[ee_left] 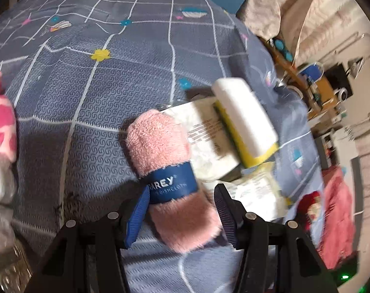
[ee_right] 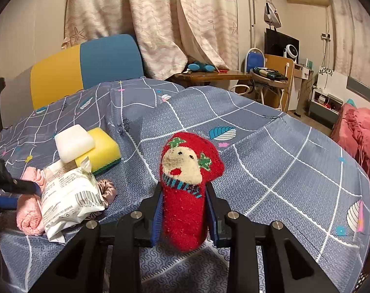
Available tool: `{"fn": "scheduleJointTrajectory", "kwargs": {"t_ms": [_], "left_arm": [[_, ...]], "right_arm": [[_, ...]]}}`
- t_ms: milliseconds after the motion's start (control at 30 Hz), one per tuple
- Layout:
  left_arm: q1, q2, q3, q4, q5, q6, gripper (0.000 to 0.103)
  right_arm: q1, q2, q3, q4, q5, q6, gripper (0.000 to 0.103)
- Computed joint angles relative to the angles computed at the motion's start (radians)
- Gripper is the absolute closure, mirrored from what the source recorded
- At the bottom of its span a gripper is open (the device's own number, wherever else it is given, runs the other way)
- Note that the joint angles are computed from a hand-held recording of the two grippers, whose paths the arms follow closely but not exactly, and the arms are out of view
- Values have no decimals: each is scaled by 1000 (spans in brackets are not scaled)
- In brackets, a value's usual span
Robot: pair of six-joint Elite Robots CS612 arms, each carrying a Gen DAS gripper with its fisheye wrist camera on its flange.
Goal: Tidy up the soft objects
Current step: 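Grasp the pink towel roll with blue band using the left tool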
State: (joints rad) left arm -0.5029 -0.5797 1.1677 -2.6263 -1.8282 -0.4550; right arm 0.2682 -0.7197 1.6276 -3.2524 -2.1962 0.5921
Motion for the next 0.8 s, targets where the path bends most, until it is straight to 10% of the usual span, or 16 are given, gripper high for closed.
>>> {"fn": "scheduleJointTrajectory", "kwargs": {"t_ms": [167,800], "left_arm": [[3,-5,23,-28,-11,7,64],[7,-218,374,-345,-105,125,65]], "right_arm": [[1,1,-5,11,-12,-3,72],[18,7,-18,33,-64,-2,72]]}}
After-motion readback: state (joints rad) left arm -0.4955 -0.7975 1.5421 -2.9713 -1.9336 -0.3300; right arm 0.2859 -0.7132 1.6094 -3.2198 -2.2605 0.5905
